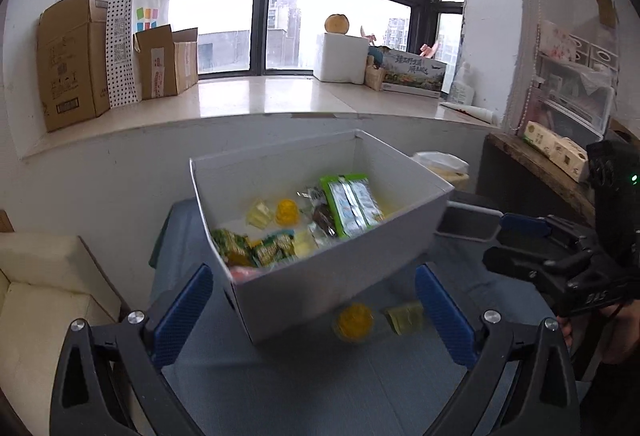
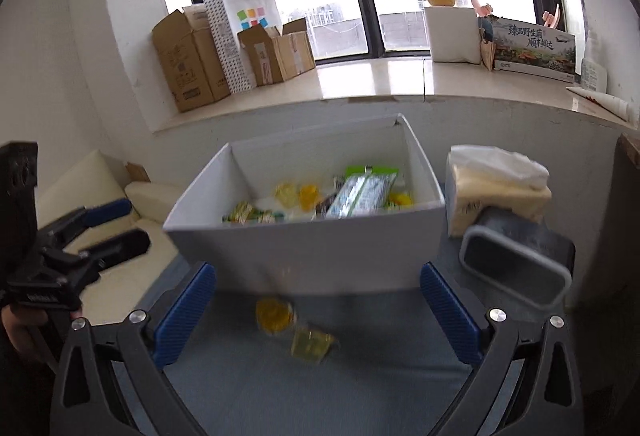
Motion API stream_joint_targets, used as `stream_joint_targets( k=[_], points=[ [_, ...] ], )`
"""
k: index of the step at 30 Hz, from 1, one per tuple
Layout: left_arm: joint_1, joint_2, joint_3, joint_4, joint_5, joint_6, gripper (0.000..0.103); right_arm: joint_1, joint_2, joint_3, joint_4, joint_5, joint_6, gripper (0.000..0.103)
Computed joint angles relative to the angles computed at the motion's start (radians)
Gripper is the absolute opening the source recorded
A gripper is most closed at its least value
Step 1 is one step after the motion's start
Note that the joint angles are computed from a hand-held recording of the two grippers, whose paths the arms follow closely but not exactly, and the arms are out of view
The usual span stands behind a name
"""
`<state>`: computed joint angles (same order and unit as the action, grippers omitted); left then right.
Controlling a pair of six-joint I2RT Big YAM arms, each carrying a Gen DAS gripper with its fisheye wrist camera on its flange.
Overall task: Organize snacks
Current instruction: 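Grasp the pale yellow jelly cup with the right gripper while the left grasps the orange jelly cup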
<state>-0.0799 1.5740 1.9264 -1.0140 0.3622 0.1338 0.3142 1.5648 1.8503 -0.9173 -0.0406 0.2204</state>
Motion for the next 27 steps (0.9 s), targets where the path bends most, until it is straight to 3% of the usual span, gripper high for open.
stream_joint_targets(
  k=[3, 9, 11, 15, 19, 20, 22, 23, 25, 27],
  points=[
    [0.003, -0.067, -0.096, 0.005, 0.032, -0.022, 0.103, 0.023, -0.054, -0.099, 0.009, 0.014, 0.026, 0.103],
    [-0.020, -0.140, -0.213, 0.020, 0.004, 0.005, 0.103, 0.045, -0.056, -0.167, -0.006, 0.014, 0.055, 0.103],
    [-0.022, -0.147, -0.229, 0.015, 0.005, 0.012, 0.103, 0.040, -0.033, -0.158, -0.006, -0.005, 0.068, 0.103],
    [-0.015, -0.170, -0.267, 0.017, 0.023, -0.011, 0.103, 0.046, 0.040, -0.107, -0.030, 0.051, 0.062, 0.103],
    [-0.005, -0.193, -0.307, 0.023, 0.023, -0.015, 0.103, 0.040, 0.119, -0.036, -0.053, 0.054, 0.055, 0.103],
    [-0.002, -0.195, -0.313, 0.022, 0.021, -0.013, 0.103, 0.039, 0.137, -0.016, -0.062, 0.057, 0.054, 0.101],
    [0.006, -0.190, -0.316, 0.013, 0.018, -0.012, 0.103, 0.041, 0.172, 0.027, -0.100, 0.075, 0.056, 0.087],
    [0.010, -0.187, -0.319, 0.011, 0.018, -0.014, 0.103, 0.041, 0.190, 0.048, -0.124, 0.080, 0.062, 0.074],
    [0.017, -0.181, -0.323, 0.005, 0.022, -0.019, 0.103, 0.046, 0.195, 0.053, -0.120, 0.107, 0.052, 0.066],
    [0.019, -0.175, -0.325, 0.003, 0.023, -0.023, 0.103, 0.048, 0.198, 0.054, -0.115, 0.104, 0.046, 0.049]
  ],
)
